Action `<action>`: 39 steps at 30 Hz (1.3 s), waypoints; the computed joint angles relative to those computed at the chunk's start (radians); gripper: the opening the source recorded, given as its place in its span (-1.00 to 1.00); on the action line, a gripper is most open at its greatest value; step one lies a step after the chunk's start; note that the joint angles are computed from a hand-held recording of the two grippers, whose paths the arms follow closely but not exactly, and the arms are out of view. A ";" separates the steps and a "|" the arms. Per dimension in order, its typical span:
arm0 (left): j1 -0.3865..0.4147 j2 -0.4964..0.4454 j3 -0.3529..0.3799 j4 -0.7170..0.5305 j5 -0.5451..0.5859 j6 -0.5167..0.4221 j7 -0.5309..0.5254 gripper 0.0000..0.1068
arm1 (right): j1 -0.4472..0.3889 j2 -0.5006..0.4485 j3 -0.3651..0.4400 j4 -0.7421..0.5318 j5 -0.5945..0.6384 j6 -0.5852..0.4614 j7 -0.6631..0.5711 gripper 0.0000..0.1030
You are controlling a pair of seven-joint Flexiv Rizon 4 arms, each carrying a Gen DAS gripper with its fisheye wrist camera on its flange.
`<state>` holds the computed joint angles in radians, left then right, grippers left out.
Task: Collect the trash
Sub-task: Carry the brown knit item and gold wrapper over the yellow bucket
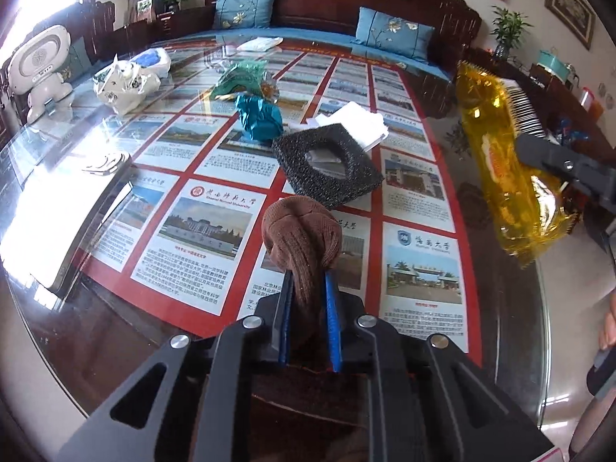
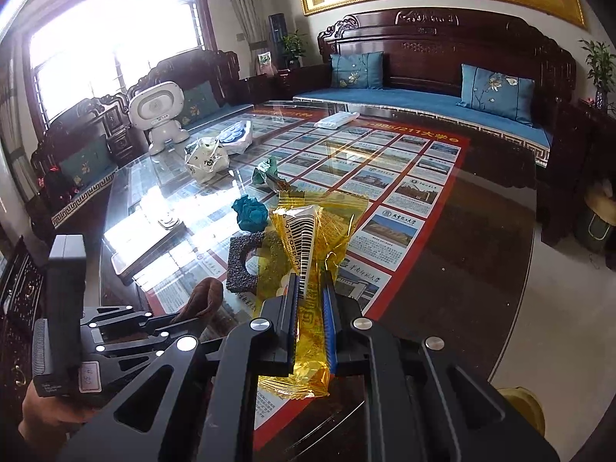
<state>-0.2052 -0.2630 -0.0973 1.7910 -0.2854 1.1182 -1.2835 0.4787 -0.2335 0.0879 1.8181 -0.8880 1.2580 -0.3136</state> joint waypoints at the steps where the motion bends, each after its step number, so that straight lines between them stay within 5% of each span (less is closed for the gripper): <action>1: 0.001 0.007 -0.004 0.007 -0.007 0.010 0.009 -0.72 | -0.001 0.001 0.001 0.001 0.002 -0.001 -0.001 -0.78; 10: -0.013 0.051 -0.044 0.024 -0.096 0.035 0.109 -0.72 | -0.016 0.056 -0.004 0.054 -0.075 0.012 0.069 -0.78; 20: -0.086 -0.022 -0.087 -0.087 -0.094 -0.025 0.134 -0.72 | -0.149 0.236 0.057 0.266 -0.162 -0.007 0.197 -0.78; 30: -0.215 -0.184 -0.135 -0.298 -0.018 -0.155 0.137 -0.72 | -0.303 0.494 0.151 0.542 -0.029 -0.081 0.206 -0.77; 39: -0.338 -0.351 -0.138 -0.518 0.053 -0.324 0.127 -0.72 | -0.360 0.667 0.202 0.690 0.172 -0.174 0.158 -0.77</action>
